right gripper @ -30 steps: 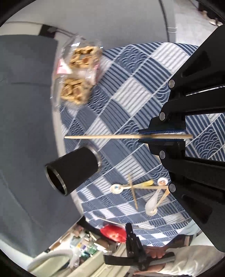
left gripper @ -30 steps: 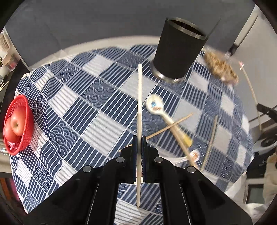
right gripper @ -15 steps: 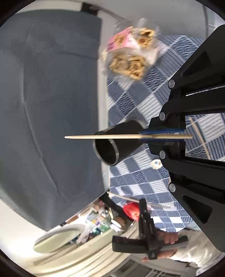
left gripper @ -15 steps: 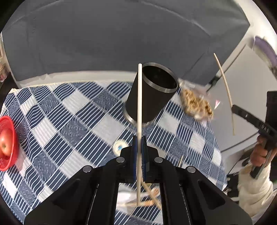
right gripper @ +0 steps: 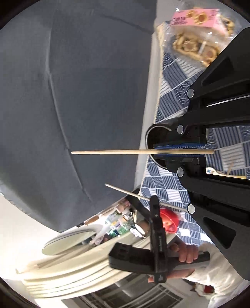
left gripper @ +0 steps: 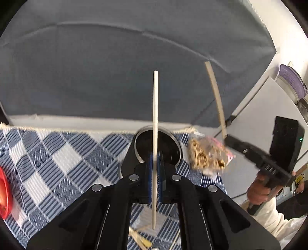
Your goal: Organize utensils
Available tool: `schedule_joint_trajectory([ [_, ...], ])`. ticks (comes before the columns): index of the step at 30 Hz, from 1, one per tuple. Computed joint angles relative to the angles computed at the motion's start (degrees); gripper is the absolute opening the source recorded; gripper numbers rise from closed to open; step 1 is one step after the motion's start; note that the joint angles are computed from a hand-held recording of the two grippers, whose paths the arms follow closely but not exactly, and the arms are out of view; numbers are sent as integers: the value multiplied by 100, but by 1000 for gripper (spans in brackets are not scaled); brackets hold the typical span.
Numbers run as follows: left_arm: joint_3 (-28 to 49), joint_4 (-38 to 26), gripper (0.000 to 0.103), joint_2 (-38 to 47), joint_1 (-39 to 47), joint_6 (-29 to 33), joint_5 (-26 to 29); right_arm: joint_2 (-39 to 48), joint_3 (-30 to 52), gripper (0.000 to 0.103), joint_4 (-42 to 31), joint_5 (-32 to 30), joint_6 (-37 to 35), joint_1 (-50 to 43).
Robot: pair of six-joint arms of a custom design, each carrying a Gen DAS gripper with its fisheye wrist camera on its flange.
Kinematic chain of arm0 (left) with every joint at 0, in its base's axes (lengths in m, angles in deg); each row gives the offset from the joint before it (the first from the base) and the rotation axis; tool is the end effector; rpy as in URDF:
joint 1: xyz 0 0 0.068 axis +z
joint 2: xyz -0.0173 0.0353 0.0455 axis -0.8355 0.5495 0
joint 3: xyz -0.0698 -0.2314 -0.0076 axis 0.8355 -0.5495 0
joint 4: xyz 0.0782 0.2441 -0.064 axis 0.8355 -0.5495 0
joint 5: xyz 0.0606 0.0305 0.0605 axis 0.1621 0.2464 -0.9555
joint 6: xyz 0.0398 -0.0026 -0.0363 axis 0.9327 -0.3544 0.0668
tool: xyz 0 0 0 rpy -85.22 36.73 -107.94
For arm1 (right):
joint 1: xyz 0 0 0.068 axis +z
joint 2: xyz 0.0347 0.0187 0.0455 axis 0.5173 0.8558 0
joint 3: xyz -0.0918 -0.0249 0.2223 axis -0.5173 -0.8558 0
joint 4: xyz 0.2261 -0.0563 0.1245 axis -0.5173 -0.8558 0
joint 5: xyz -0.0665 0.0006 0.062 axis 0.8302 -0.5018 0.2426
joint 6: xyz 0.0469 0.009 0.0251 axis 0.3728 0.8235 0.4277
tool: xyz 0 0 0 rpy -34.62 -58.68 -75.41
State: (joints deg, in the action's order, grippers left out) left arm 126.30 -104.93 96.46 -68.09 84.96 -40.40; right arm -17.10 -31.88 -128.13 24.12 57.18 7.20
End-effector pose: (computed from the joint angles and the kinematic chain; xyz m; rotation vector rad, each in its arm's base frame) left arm 0.3281 -0.0879 0.3249 0.7895 2.3390 -0.7878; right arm 0.2084 -0.0676 0.3065 0.1141 2.1191 0.5492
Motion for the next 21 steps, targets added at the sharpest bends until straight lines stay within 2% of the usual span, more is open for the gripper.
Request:
schedule_joint_trajectory([
  [5,455,654,5,492,-262,-707,-186,820,49,5,986,-271,268,125],
  [8,504,1180,5,642,-309,-1057,-34,1227,114,5,1439,-345,345,226],
  [13,566,1676,5,899,-337,-1434,243,1558,-33,5,2188,-411,561,310],
  [21,267,2243,5,1300,-410,-1810,350,2089,-91,5,2327,-440,257,384],
])
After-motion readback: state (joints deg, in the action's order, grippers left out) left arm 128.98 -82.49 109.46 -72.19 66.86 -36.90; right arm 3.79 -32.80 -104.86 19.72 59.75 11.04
